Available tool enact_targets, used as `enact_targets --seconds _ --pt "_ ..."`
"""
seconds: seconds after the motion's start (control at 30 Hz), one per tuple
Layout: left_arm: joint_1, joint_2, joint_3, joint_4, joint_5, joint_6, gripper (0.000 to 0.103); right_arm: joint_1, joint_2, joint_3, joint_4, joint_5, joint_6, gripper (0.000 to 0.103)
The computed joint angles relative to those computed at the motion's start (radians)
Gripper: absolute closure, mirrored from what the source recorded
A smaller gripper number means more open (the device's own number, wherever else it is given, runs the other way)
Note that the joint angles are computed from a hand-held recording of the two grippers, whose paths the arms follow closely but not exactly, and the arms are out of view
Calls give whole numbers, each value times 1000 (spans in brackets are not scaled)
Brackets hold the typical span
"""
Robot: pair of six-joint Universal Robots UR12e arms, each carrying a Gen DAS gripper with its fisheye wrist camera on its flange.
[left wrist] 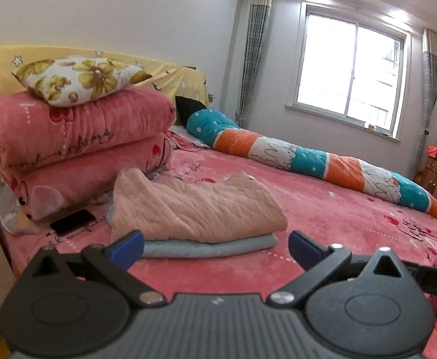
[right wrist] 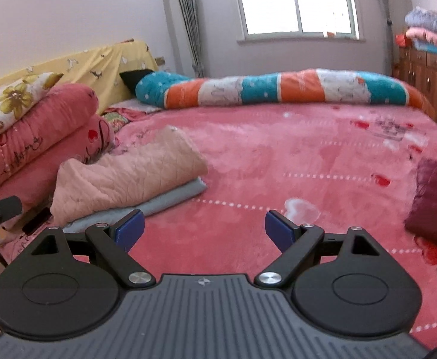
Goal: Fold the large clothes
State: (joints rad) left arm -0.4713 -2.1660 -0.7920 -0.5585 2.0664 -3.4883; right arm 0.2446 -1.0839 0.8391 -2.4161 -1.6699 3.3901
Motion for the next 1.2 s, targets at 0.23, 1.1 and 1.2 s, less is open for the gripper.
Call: enact_targets --seconds 0.23,1.1,1.2 --pt "-9 10 -5 -3 32 -6 1 5 -33 35 -53 13 -26 0" --pt "-27 30 -37 11 85 33 1 10 -45 53 -54 40 -98 0" --pt "-27 32 -39 7 87 28 1 7 -45 53 -44 49 -104 0"
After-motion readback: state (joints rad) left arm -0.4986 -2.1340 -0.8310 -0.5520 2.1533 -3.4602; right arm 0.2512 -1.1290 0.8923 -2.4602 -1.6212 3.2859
